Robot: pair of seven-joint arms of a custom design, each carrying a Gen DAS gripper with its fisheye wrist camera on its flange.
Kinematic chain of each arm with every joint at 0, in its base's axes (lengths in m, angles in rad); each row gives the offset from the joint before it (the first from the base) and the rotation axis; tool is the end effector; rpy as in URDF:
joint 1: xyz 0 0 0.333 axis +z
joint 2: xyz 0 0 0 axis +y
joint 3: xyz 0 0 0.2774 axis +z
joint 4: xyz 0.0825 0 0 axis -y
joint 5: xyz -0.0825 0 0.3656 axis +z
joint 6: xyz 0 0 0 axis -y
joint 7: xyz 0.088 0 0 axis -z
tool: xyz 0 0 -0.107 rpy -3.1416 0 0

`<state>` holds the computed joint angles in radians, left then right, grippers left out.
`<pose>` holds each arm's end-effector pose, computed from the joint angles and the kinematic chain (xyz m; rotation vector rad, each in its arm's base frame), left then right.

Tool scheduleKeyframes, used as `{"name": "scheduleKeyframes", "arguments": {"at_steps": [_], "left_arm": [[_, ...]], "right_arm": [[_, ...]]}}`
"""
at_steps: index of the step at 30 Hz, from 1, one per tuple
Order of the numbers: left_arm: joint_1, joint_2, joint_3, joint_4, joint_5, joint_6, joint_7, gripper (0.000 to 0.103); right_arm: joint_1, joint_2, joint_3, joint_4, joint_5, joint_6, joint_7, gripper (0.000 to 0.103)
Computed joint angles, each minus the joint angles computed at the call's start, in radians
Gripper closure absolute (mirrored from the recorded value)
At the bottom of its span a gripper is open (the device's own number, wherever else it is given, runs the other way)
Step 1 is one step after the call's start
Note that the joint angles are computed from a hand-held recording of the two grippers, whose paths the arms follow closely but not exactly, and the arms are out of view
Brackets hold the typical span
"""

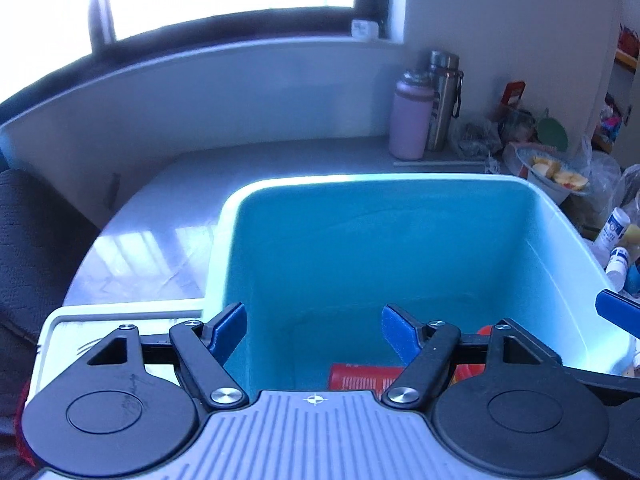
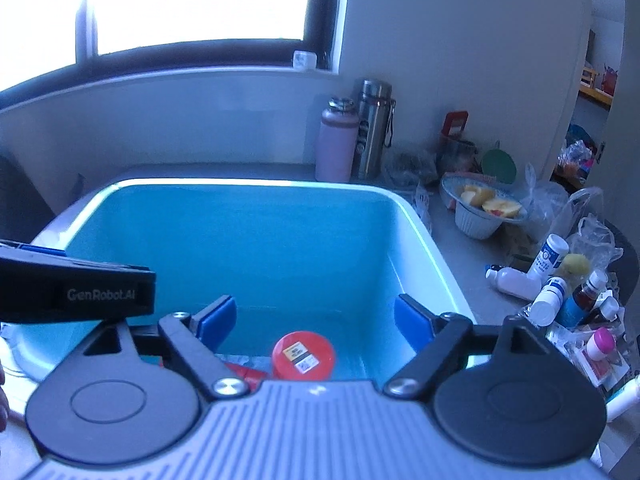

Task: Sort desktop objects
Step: 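Withdraw both grippers and move the right gripper toward the white pill bottle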

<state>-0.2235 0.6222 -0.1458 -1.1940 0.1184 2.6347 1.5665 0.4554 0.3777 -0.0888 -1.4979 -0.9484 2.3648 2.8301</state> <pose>0.7015 -0.2384 0.4959 -1.4092 2.0788 -0.8860 0.6368 0.2436 0.4823 -1.4212 2.0027 -1.0953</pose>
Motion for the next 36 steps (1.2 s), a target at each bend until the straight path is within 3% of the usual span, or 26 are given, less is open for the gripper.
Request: {"name": "scheduleKeyframes", "arguments": {"at_steps": [4, 8, 12, 15, 17, 22, 25, 28, 32, 36], "left_arm": [[0.025, -0.176, -0.001, -0.272, -0.001, 0.138, -0.015, 0.026], [0.023, -0.356, 0.033, -0.535, 0.062, 0.274, -0.080, 0.026], [0.047, -0.524, 0.041, -0.767, 0.119, 0.355, -0.142, 0.026], [0.091, -0.637, 0.009, -0.930, 0.021, 0.407, -0.071, 0.026], [0.111, -0.696, 0.005, -1.018, 0.025, 0.432, -0.085, 0.026], [0.068, -0.791, 0.058, -1.183, -0.146, 0.471, 0.046, 0.026], [0.100, -0.827, 0.041, -1.263, -0.144, 0.503, 0.043, 0.026], [0.077, -0.860, 0.072, -1.342, -0.166, 0.534, 0.070, 0.026], [0.126, -0.900, 0.039, -1.431, -0.141, 0.578, 0.051, 0.026], [0.086, -0.944, 0.090, -1.512, -0.138, 0.617, 0.059, 0.026]], "right_arm": [[0.028, -0.094, 0.008, -0.113, -0.095, -0.005, 0.074, 0.015], [0.032, -0.205, 0.057, -0.247, -0.201, -0.022, 0.185, 0.012], [0.026, -0.319, 0.125, -0.387, -0.283, -0.069, 0.309, 0.009], [0.017, -0.391, 0.185, -0.482, -0.306, -0.096, 0.354, 0.008], [0.013, -0.420, 0.226, -0.525, -0.309, -0.129, 0.369, 0.008], [0.018, -0.475, 0.290, -0.632, -0.302, -0.161, 0.452, 0.007], [0.020, -0.492, 0.314, -0.681, -0.302, -0.156, 0.513, 0.007], [0.029, -0.501, 0.334, -0.721, -0.322, -0.164, 0.571, 0.007], [0.053, -0.511, 0.359, -0.763, -0.328, -0.172, 0.637, 0.007], [0.075, -0.517, 0.378, -0.796, -0.349, -0.204, 0.704, 0.007]]}}
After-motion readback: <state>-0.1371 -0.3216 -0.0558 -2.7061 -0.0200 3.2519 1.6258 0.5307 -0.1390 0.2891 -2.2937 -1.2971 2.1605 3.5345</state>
